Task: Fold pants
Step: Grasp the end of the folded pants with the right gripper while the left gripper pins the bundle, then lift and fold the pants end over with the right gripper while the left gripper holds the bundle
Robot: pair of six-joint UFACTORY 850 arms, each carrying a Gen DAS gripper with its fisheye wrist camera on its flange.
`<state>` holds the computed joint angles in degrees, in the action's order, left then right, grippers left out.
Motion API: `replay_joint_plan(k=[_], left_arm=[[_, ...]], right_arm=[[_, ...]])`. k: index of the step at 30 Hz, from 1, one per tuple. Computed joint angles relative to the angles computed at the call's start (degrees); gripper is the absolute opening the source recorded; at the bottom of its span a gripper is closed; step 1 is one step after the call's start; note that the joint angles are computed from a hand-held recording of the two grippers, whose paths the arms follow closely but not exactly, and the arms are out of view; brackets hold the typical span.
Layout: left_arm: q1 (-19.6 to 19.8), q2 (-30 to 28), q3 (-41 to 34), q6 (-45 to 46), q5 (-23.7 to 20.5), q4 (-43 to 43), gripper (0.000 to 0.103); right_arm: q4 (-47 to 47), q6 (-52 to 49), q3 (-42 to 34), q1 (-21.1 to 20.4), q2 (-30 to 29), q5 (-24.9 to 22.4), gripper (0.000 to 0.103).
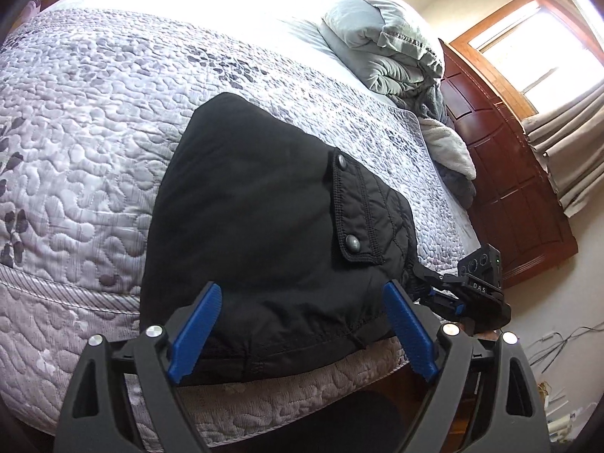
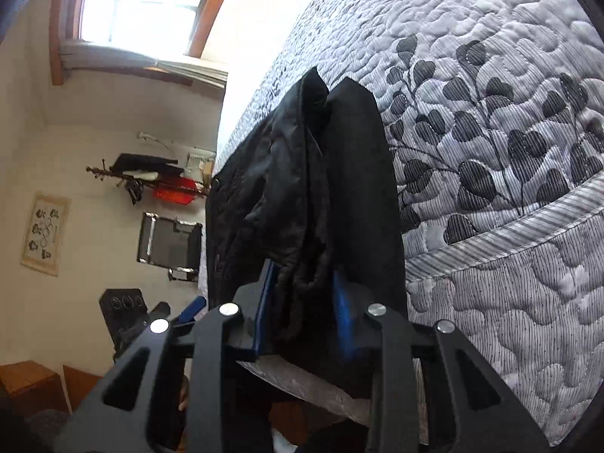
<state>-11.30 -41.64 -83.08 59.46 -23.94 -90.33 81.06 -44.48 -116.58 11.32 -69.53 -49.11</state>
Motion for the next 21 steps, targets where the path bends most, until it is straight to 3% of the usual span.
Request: replay_joint_plan(k=[6,8,10,13,15,18,21], left_arm=[[0.96,-1.50,-1.50,-3.94,-0.56,3.16,0.090],[1.24,-2.26,-2.24,-5.67,-1.34,4.31,0.090],[1.38,-2.41,-2.51,-5.47,-1.41,4.76,0.090],[1.89,-2.30,-2.47,-4.49,-2.14,4.13,0.090],[2.18,-2.06,-2.23,-3.23,-2.33,3.36,0.090],[2.47,-2.70,-3.01,-4.76,-3.41,4.82,0.091],[2.52,-3.39,-3.83,-6.56,-4.00,6.68,0.091]], right_arm=[[3.23,-3.06,6.88,-0.41,2.02,1.99,0.022],[3.25,-3.32,7.68,-0.49,2.46,2.40,0.026],[1.33,-3.65,9.38,-0.43,4.43,4.53,0.032],[-0.07,-4.83,12.97,-0.05,9.31,10.03,0.032],[4.45,-10.56,15.75,0.48,12.67,11.83,0.029],[4.12,-11.68,12.01,2.13,11.19,7.76,0.029],[-2.37,-4.84,2.84,3.91,4.96,5.54,0.029]])
